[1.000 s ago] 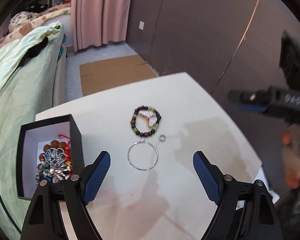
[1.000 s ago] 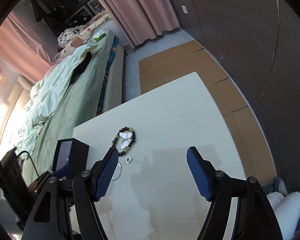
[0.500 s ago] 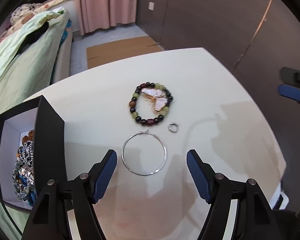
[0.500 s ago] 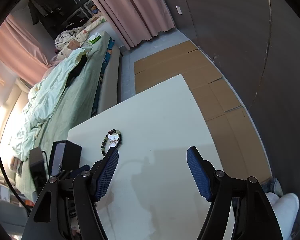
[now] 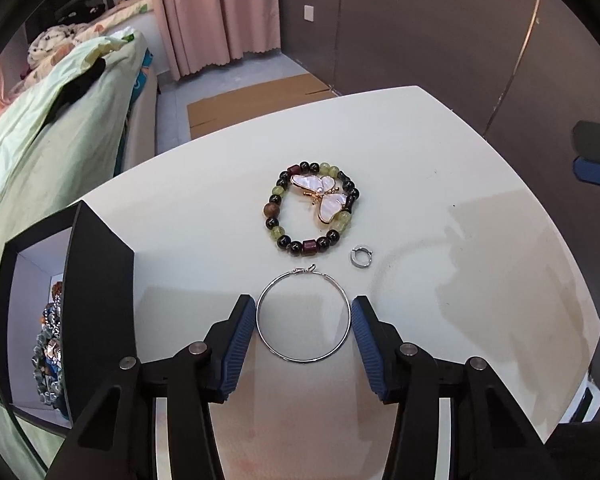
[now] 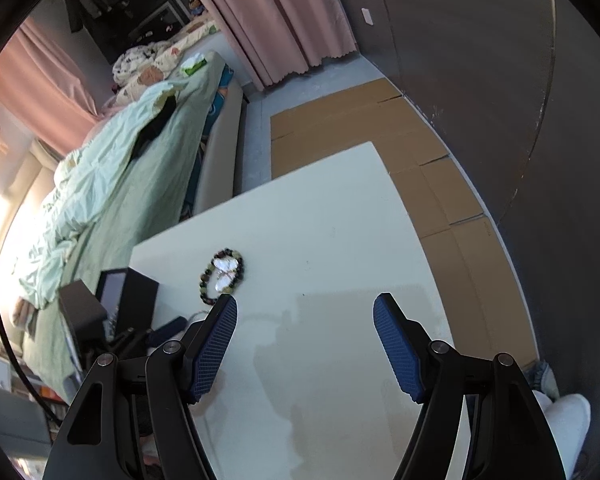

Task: Organize jewelry
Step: 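Grasp the silver hoop earring with the left tool, then drop the hoop earring into the box with the left tool while the right tool grasps the small silver ring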

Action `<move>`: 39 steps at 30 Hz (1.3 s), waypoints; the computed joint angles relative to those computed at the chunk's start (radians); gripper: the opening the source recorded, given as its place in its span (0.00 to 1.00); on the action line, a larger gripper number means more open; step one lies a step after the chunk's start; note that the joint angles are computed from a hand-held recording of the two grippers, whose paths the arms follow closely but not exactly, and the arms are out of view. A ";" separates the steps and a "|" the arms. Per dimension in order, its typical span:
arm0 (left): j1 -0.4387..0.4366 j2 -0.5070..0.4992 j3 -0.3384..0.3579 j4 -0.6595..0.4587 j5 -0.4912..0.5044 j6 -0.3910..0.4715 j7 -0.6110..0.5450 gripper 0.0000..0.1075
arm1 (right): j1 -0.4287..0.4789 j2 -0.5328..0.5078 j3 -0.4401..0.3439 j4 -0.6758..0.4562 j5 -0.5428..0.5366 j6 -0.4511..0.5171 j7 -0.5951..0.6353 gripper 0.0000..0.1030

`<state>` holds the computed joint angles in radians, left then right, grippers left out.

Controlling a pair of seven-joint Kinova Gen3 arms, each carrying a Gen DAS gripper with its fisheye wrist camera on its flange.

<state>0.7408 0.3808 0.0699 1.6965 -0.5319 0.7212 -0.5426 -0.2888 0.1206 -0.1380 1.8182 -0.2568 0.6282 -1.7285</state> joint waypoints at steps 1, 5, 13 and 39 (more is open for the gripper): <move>-0.004 -0.003 0.004 0.003 0.006 -0.004 -0.007 0.48 | -0.005 0.009 0.000 -0.005 0.011 0.006 -0.006 0.69; -0.047 -0.043 0.018 0.042 0.062 -0.066 -0.037 0.48 | -0.023 0.036 -0.005 -0.020 0.041 0.021 -0.012 0.69; -0.079 -0.157 0.014 0.110 0.048 -0.118 0.017 0.48 | -0.053 0.075 -0.030 -0.039 0.042 0.019 0.025 0.62; -0.351 -0.398 0.126 0.289 0.065 -0.204 0.069 0.48 | -0.287 0.221 -0.017 -0.127 0.353 0.039 0.023 0.33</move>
<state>0.3894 -0.0170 0.1964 1.9854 -0.4669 0.5170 -0.4733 -0.5753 0.3417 -0.1551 1.6911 0.0958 0.6674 -1.7059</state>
